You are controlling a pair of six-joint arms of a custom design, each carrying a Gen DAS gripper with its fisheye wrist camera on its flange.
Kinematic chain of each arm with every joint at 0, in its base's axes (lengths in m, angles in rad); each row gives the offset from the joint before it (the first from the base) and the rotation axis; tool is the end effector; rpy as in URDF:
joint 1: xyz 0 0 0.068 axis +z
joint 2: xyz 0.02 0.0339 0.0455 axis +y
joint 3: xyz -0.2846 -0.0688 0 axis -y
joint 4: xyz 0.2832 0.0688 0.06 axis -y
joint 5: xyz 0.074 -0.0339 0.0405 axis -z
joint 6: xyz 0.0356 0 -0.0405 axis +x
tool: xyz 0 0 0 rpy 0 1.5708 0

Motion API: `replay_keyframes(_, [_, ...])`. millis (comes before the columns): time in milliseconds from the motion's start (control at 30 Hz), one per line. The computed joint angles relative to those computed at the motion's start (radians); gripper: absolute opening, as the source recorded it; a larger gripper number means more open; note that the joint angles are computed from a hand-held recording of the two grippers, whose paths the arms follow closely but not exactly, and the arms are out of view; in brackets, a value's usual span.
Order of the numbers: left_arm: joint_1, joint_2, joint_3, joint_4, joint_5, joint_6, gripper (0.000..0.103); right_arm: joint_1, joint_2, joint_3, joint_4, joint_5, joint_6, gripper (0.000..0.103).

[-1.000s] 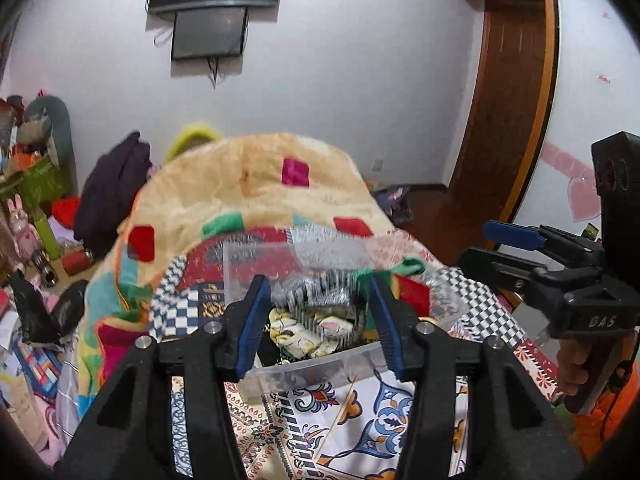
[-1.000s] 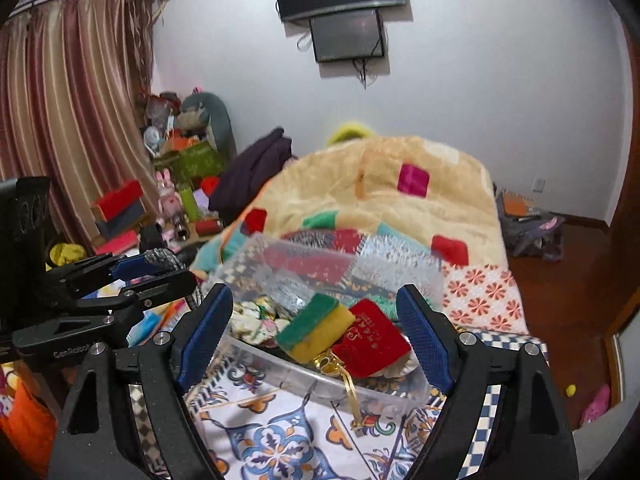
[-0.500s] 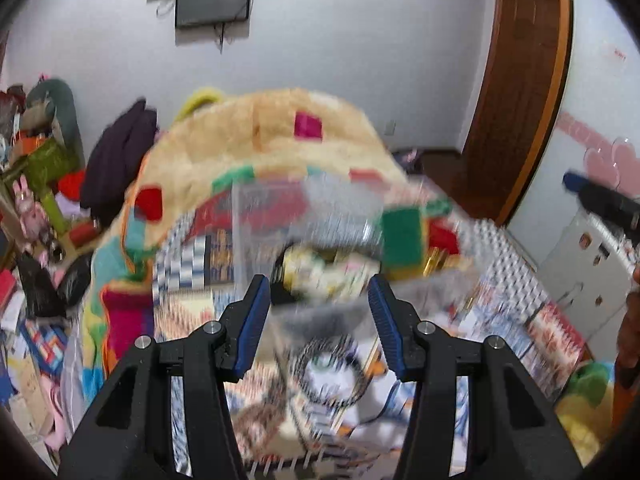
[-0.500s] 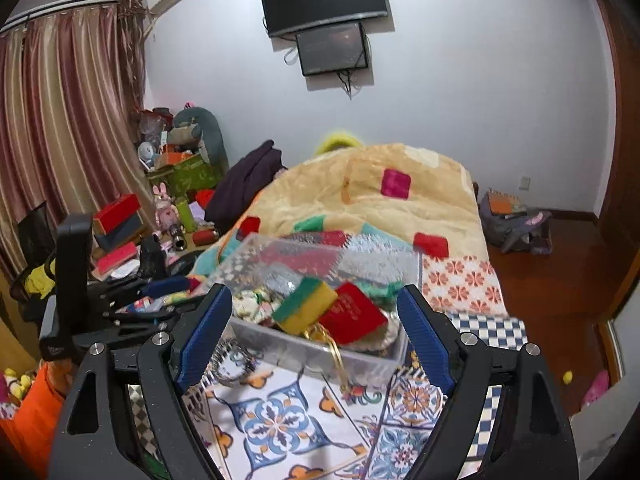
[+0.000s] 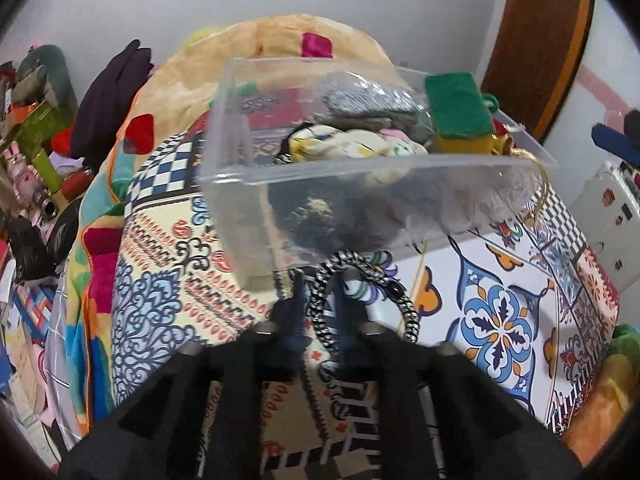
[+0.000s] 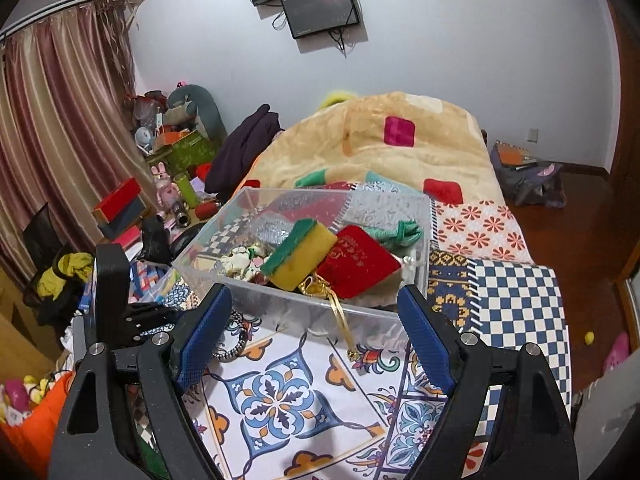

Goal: Organize soft objects

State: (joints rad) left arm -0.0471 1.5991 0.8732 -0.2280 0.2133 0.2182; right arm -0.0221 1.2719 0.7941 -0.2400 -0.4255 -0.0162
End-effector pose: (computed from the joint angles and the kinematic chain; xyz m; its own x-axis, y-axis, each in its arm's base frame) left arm 0.3419 -0.0237 0.1661 -0.7590 0.2476 -0.6022 0.3407 0.9392 -0.0433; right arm 0.2957 0.0082 0.2385 -0.6528 -0.0003 -0.7576 -0.3013 0.9176 0.2593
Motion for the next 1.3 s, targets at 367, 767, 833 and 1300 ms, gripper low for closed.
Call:
replay_keyframes(367, [0.013,-0.218,-0.025,0.010,0.072,-0.054,0.005,-0.006,-0.006,-0.004,0.002,-0.017,0.004,0.083])
replay_keyframes(767, [-0.031,-0.013,0.154,0.076,-0.073,-0.099,0.023,-0.013,-0.035,-0.005,0.002,-0.027,0.006,0.083])
replay_keyframes(833, [-0.025,-0.024,0.135,0.091,-0.066,-0.104,0.037,-0.011,-0.037,-0.005,0.002,-0.024,0.006,0.083])
replay_keyframes(1300, [0.084,-0.462,-0.040,0.041,0.194,-0.145,0.055,0.054,-0.226,-0.024,-0.028,0.067,0.000,0.083])
